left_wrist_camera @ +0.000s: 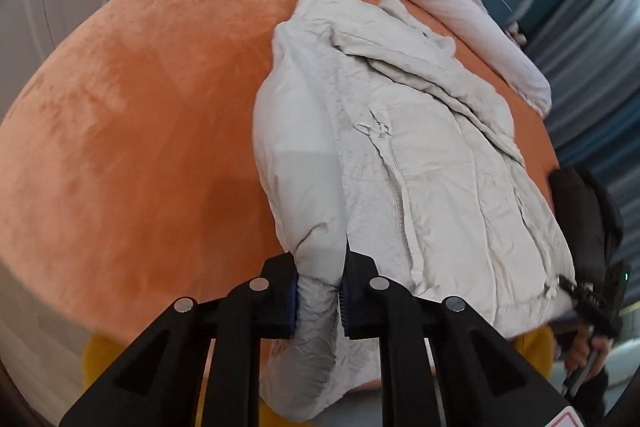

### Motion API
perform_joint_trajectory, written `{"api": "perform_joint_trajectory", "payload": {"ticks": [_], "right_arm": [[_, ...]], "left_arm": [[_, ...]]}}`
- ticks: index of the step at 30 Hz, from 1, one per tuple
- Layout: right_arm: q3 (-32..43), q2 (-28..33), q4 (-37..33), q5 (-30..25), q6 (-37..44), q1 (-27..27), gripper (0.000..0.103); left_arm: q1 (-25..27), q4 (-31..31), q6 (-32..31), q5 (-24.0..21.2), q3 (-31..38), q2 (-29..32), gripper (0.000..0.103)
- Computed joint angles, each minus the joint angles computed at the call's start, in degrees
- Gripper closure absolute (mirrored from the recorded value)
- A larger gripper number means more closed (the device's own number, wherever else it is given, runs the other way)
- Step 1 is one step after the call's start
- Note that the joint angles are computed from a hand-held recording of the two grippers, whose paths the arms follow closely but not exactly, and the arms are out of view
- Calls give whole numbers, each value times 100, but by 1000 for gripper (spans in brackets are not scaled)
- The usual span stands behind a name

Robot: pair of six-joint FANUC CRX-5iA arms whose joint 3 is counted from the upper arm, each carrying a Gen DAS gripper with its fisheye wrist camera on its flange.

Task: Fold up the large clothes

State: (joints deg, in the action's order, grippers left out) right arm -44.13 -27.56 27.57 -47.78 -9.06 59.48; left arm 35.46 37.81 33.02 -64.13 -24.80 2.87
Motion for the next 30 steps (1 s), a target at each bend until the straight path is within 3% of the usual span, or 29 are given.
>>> {"api": "perform_joint_trajectory", "payload": {"ticks": [3,6,7,9,11,13,16,19,22,27,30], "right_arm": [[0,-220,-484,-701,10,708,89],[-49,-321,-884,-1046,-216,1243,86],[-48,-319,-1012,-1114,-238,1340,85],[-66,-407,-971,-1239,-346,1489,77],[99,-391,-933,-1411,-161,1332,74],[66,-597,-707,-1632,-267,1374,70],[190,-579,49,-2159,-300,1341,53],[203,-481,776,-1712,-93,610,52],[484,117,1077,-573,429,-381,52],[1490,1857,1411,1324,1720,-1621,52],[2572,3052,917,2106,2859,-2137,52]], "left_arm": [[467,-497,-250,-394,-350,-433,90],[810,-976,-488,-482,-744,-874,88],[889,-1055,-497,-488,-817,-992,79],[1087,-1069,-361,-492,-912,-1252,72],[1256,-608,-261,-394,-932,-1471,72],[1278,75,-355,-194,-914,-1556,46],[682,942,-460,491,-633,-1389,39],[-71,1285,-338,1122,-228,-904,39],[-965,1476,-164,1860,255,-237,39],[-2134,1133,450,2659,1368,1051,39],[-2496,885,728,2881,1976,1775,39]]}}
